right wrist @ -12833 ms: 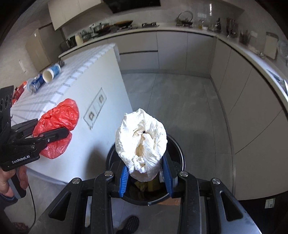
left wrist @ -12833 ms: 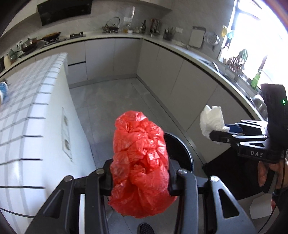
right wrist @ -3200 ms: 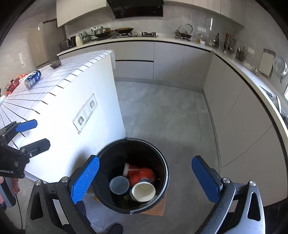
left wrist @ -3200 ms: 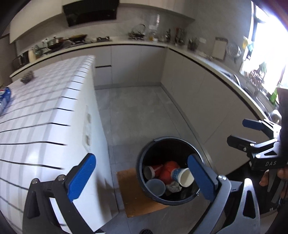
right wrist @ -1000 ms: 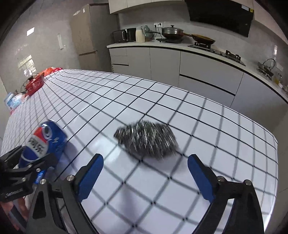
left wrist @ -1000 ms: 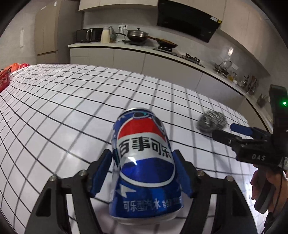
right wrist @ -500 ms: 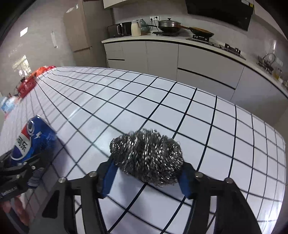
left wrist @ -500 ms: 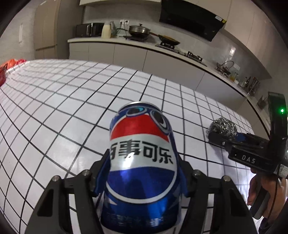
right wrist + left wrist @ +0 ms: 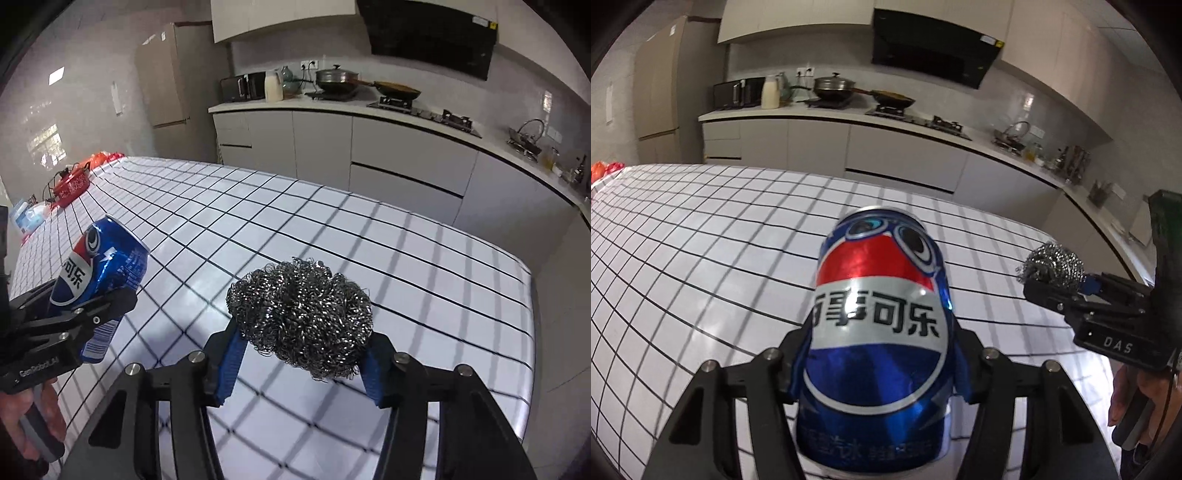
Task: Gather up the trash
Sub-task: 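Carry the Pepsi can and scouring pad over the black bin with both tools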
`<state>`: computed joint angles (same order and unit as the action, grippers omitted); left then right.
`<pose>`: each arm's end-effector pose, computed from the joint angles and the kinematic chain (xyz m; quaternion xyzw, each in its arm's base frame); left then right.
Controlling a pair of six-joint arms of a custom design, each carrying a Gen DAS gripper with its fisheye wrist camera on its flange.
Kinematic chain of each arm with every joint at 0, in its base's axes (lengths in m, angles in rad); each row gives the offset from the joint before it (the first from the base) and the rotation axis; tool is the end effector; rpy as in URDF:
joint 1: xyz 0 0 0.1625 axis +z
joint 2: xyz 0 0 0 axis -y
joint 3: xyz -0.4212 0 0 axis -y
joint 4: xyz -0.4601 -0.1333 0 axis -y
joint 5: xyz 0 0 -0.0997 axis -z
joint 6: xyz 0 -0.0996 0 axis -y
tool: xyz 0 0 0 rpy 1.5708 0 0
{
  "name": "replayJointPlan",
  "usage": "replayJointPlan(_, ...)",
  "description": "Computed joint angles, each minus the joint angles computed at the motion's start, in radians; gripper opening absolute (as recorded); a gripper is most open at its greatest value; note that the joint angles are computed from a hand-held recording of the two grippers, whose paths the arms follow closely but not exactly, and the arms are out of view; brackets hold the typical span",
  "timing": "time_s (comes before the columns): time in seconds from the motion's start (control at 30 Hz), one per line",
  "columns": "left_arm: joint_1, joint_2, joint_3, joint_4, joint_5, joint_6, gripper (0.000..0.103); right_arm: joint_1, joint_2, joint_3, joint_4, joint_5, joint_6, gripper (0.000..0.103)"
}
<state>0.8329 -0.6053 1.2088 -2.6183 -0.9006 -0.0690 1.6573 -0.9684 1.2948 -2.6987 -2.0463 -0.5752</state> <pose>-0.4266 -0.7593 0.1134 0.2340 0.8939 -0.3172 0.2134 0.1571 -0.7968 0.3721 0.2038 -0.8762 0.3154 0.3021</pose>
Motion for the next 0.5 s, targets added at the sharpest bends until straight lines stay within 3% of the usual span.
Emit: replayJointPlan(0.5,-0.156,-0.006,0.124,-0.006,-0.043,-0.056,0.061,-0.057,-0.405,0.388,-0.102,0.016,-0.001,0.057)
